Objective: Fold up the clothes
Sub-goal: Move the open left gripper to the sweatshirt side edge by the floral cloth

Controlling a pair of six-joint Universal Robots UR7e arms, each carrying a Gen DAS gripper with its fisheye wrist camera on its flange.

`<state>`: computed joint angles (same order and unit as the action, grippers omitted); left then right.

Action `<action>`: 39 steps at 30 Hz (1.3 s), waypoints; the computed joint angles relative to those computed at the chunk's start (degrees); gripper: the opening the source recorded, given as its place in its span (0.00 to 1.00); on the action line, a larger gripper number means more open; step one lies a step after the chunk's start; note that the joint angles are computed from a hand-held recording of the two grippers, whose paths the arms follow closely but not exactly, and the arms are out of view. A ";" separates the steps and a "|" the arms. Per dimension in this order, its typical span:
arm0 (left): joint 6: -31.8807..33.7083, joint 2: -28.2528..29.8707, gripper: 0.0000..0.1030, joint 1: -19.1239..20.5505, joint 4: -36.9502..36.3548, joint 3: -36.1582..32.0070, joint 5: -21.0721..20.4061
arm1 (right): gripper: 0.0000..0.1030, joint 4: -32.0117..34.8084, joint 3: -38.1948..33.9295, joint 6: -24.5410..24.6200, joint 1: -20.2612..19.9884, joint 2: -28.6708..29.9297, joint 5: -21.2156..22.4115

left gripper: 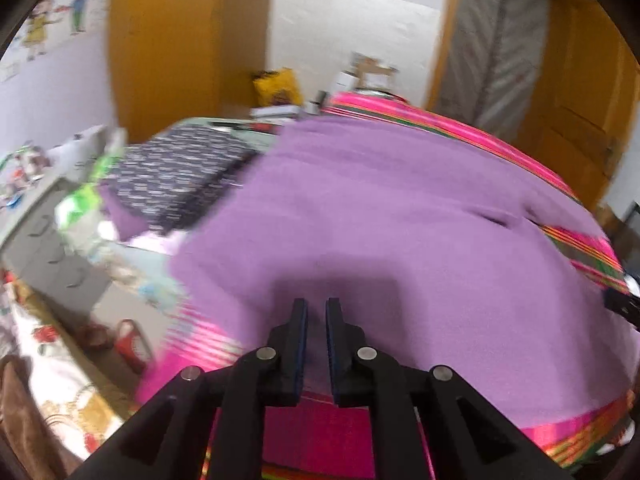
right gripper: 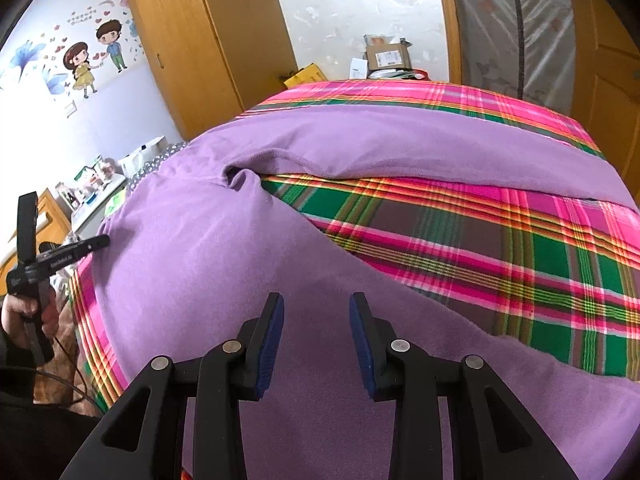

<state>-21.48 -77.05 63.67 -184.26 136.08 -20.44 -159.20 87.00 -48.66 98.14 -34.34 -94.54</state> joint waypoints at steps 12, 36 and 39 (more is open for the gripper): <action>-0.72 -5.11 0.18 8.34 -6.99 -1.65 -9.92 | 0.34 1.73 -1.87 -0.21 0.45 1.59 0.27; -6.87 -5.08 0.16 10.27 -10.77 -1.24 -10.00 | 0.34 4.44 -3.45 -2.08 1.88 2.69 1.01; -7.19 -5.76 0.13 10.83 -12.35 -0.39 -11.04 | 0.34 4.76 -3.40 -2.40 2.28 2.83 0.90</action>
